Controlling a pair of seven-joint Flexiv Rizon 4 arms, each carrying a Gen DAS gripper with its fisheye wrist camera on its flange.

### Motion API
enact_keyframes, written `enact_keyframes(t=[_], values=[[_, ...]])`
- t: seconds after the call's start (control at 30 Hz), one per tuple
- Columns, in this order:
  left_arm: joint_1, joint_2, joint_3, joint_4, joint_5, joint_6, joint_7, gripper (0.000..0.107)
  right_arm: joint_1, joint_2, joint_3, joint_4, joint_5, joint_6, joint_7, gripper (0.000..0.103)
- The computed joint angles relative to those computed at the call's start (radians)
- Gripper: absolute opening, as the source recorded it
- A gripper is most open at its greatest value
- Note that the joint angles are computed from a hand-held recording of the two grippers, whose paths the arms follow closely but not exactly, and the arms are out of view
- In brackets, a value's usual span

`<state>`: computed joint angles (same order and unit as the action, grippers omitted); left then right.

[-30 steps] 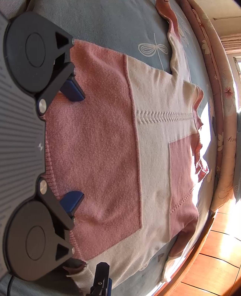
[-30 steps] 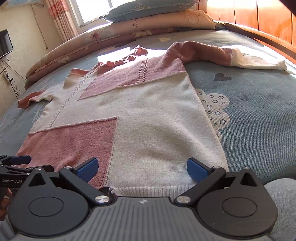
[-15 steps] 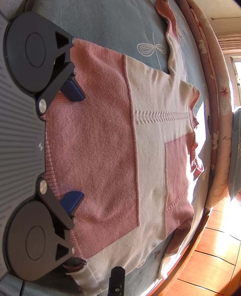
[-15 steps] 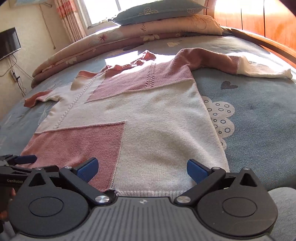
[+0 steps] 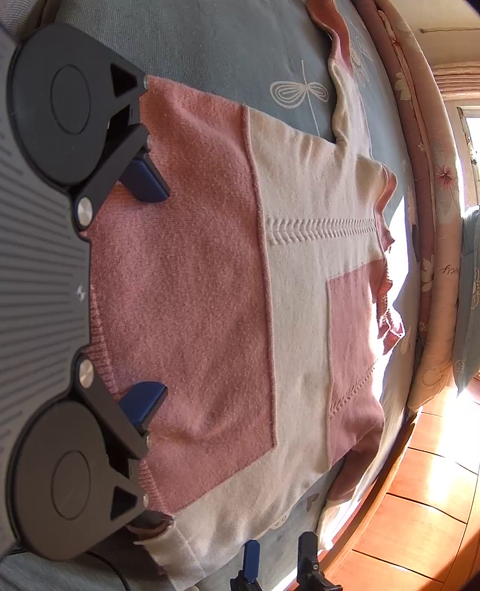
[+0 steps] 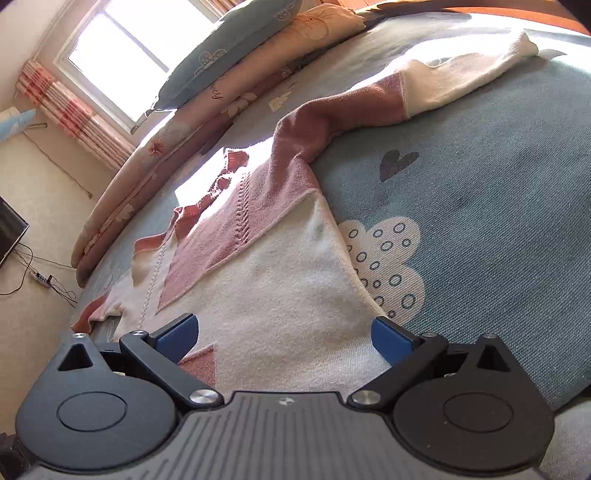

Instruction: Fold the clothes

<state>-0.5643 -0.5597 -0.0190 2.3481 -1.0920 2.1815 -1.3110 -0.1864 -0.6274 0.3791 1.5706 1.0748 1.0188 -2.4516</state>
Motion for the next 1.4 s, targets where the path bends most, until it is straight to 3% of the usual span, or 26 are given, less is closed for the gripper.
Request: enact_keyframes(t=[0.1,0.3,0.47,0.53,0.6,0.67,0.8,0.93,1.03,1.17,1.23,1.27,1.33,1.4], values=[[-0.007,-0.002,-0.001,-0.007,-0.025,-0.001,0.019,0.102,-0.028,0.031,0.022,0.033,0.016,-0.062,-0.043,0.103],[0.017,0.003,-0.005,0.012,0.042,0.007,-0.030,0.102,-0.031,0.055,-0.001,0.089,0.036,-0.304,-0.006,0.103],[0.016,0.001,0.005,0.016,0.065,0.009,-0.042,0.102,0.022,0.147,-0.031,0.168,0.111,-0.174,-0.179,0.103],[0.018,0.001,0.007,0.018,0.075,0.009,-0.052,0.102,0.041,0.165,-0.049,0.176,0.183,-0.057,-0.256,0.103],[0.020,0.002,0.009,0.021,0.085,0.010,-0.061,0.102,0.094,0.158,-0.078,0.180,0.181,0.077,-0.262,0.103],[0.022,0.002,0.011,0.023,0.095,0.010,-0.070,0.102,0.131,0.142,-0.096,0.192,0.120,0.133,-0.200,0.103],[0.026,0.003,0.015,0.027,0.114,0.011,-0.088,0.102,0.063,0.147,-0.052,0.229,0.104,0.046,-0.242,0.103],[0.014,-0.002,0.023,0.022,0.103,0.011,-0.082,0.102,0.044,0.157,-0.034,0.228,0.202,0.101,-0.374,0.103],[0.004,-0.007,0.025,0.015,0.083,0.013,-0.067,0.102,0.076,0.141,-0.060,0.210,0.207,0.160,-0.341,0.103],[0.005,-0.005,0.022,0.015,0.078,0.013,-0.061,0.102,0.083,0.136,-0.067,0.217,0.129,0.149,-0.268,0.103],[0.005,0.006,0.019,0.012,0.062,-0.005,-0.045,0.102,0.051,0.139,-0.042,0.213,0.155,0.133,-0.312,0.103],[0.017,0.017,0.014,0.016,0.075,-0.015,-0.054,0.103,0.044,0.138,-0.036,0.207,0.170,0.133,-0.337,0.103],[0.088,0.041,-0.009,0.049,0.211,0.004,-0.163,0.102,0.048,0.130,-0.033,0.191,0.190,0.152,-0.381,0.103],[0.097,0.044,-0.002,0.059,0.261,0.036,-0.217,0.102,0.058,0.111,-0.028,0.171,0.212,0.191,-0.436,0.103]])
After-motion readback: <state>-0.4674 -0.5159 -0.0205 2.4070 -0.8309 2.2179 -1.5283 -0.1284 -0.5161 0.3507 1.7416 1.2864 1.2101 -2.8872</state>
